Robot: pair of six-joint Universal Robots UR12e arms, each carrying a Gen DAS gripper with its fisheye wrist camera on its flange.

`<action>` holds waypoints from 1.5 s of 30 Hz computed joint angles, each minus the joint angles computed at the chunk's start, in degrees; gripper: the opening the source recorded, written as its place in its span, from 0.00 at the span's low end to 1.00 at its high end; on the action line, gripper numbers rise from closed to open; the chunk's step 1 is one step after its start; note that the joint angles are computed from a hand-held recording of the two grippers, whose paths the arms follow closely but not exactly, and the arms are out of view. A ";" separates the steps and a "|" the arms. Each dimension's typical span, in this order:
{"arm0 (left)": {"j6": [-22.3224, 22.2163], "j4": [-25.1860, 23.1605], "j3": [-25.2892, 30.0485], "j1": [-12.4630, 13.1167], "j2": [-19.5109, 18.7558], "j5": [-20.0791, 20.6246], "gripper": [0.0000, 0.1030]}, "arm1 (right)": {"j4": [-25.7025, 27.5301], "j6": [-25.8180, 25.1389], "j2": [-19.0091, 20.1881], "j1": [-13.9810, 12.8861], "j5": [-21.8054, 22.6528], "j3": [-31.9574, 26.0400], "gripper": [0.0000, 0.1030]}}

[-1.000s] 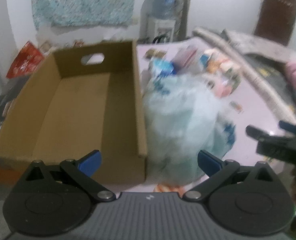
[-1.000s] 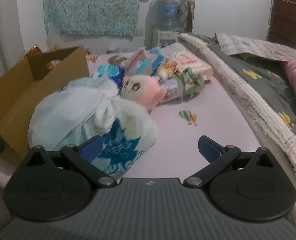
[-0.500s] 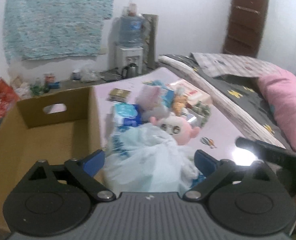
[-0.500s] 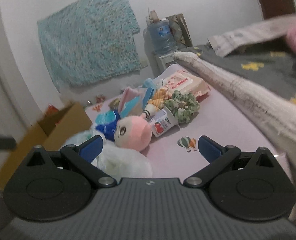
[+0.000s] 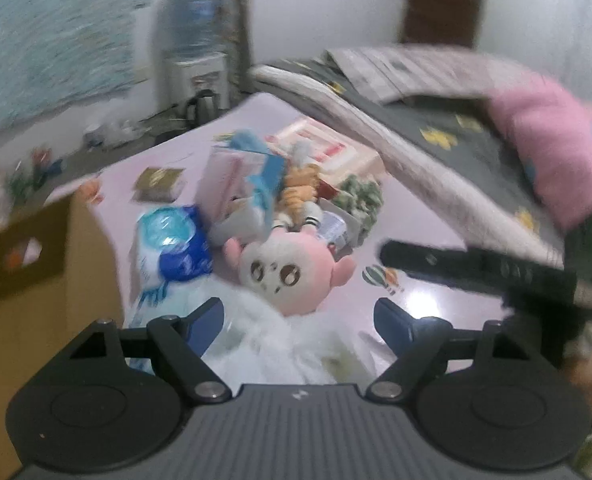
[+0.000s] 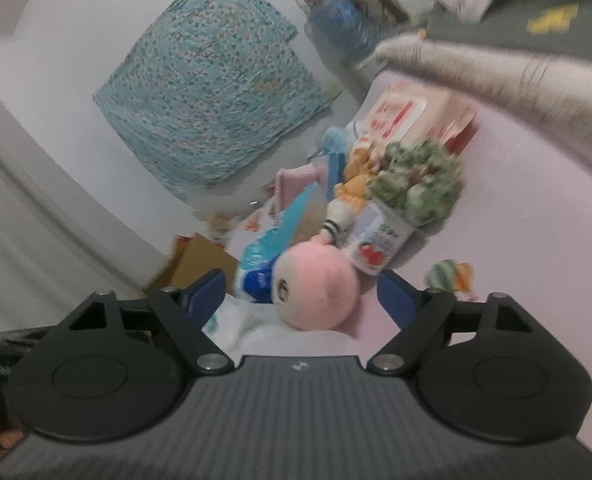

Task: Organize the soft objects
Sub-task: 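Reach the left tool to the pink plush doll and close on it, then lift the plush doll with the left tool and carry it over the box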

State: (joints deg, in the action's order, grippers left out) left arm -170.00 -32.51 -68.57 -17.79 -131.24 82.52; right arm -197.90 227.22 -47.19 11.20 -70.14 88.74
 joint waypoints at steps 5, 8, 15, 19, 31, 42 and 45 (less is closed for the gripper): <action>7.85 -10.79 10.35 -1.46 -5.86 3.27 0.86 | 2.34 5.38 3.92 -0.99 4.77 -5.37 0.76; 9.25 -19.08 17.71 -1.74 -10.01 3.93 0.87 | 3.70 8.57 5.84 -1.56 7.84 -7.63 0.76; 9.44 -28.47 27.99 -2.08 -16.31 7.22 0.84 | 6.71 12.53 10.44 -1.96 13.39 -13.92 0.76; 8.07 -29.72 29.99 -1.94 -17.64 7.00 0.84 | 7.94 14.76 12.75 -2.09 15.46 -16.77 0.70; 7.25 -20.35 22.51 -2.01 -13.11 5.93 0.79 | 6.55 14.27 12.08 -1.69 14.65 -17.83 0.60; 5.78 -5.18 8.76 -1.24 -3.67 1.56 0.79 | 2.75 9.36 5.41 -1.15 13.20 -13.22 0.60; 4.99 -0.96 4.31 -0.62 -0.65 0.20 0.79 | 1.46 8.24 3.34 -0.83 14.13 -11.24 0.60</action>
State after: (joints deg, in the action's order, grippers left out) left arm -165.01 -33.46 -64.26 -18.41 -131.89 82.71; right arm -196.44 235.46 -43.85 10.37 -56.01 77.49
